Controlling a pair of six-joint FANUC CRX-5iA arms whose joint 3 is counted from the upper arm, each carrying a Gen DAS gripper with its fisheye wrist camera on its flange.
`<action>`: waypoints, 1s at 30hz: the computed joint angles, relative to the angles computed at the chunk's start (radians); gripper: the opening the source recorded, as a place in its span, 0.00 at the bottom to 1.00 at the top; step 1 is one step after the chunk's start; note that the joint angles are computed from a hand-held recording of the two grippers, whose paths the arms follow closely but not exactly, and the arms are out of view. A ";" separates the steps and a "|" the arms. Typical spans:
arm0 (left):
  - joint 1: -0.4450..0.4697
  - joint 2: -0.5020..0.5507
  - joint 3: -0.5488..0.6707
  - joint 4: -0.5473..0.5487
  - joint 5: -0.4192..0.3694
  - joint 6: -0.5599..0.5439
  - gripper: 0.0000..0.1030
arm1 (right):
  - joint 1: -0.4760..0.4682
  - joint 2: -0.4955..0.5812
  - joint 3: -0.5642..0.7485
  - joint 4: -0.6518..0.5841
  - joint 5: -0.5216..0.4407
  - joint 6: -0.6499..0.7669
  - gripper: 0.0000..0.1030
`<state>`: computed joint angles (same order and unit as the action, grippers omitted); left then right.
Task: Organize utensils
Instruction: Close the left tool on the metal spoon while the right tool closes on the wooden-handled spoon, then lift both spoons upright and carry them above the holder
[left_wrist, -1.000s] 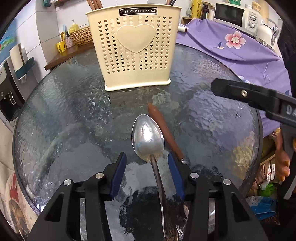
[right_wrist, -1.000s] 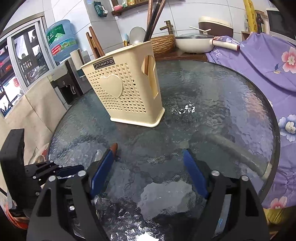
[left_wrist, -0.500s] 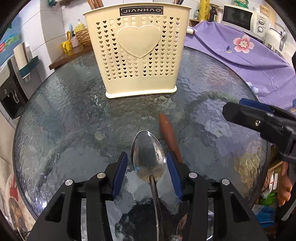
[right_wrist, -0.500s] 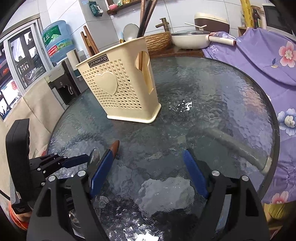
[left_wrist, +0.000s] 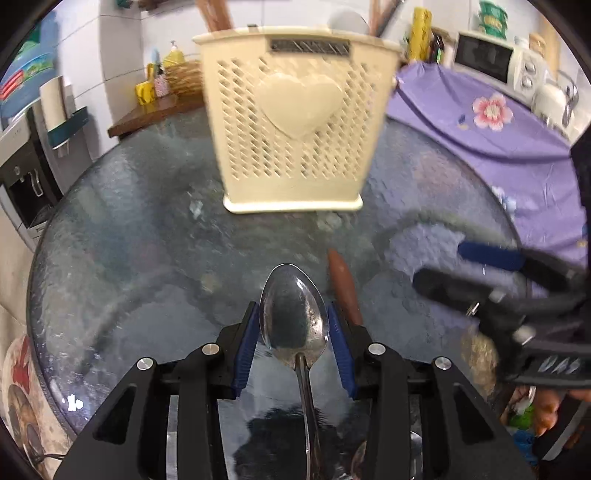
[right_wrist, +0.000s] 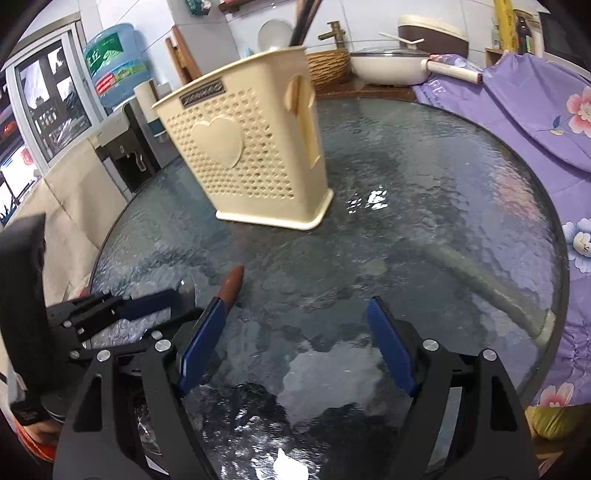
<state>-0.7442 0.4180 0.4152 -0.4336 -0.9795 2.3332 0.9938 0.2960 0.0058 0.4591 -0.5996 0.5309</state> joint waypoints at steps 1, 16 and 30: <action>0.000 -0.018 -0.014 -0.018 0.007 0.026 0.36 | 0.002 0.009 0.016 -0.018 -0.009 0.021 0.76; -0.010 -0.155 -0.100 -0.175 0.049 0.213 0.36 | 0.049 0.226 0.365 -0.148 -0.271 0.273 0.47; -0.006 -0.186 -0.137 -0.190 0.085 0.234 0.36 | 0.049 0.257 0.408 -0.116 -0.256 0.250 0.17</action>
<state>-0.7506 0.2321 0.2777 -0.6232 -0.8949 2.5674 1.0428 0.5534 0.4136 0.3434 -0.8555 0.7811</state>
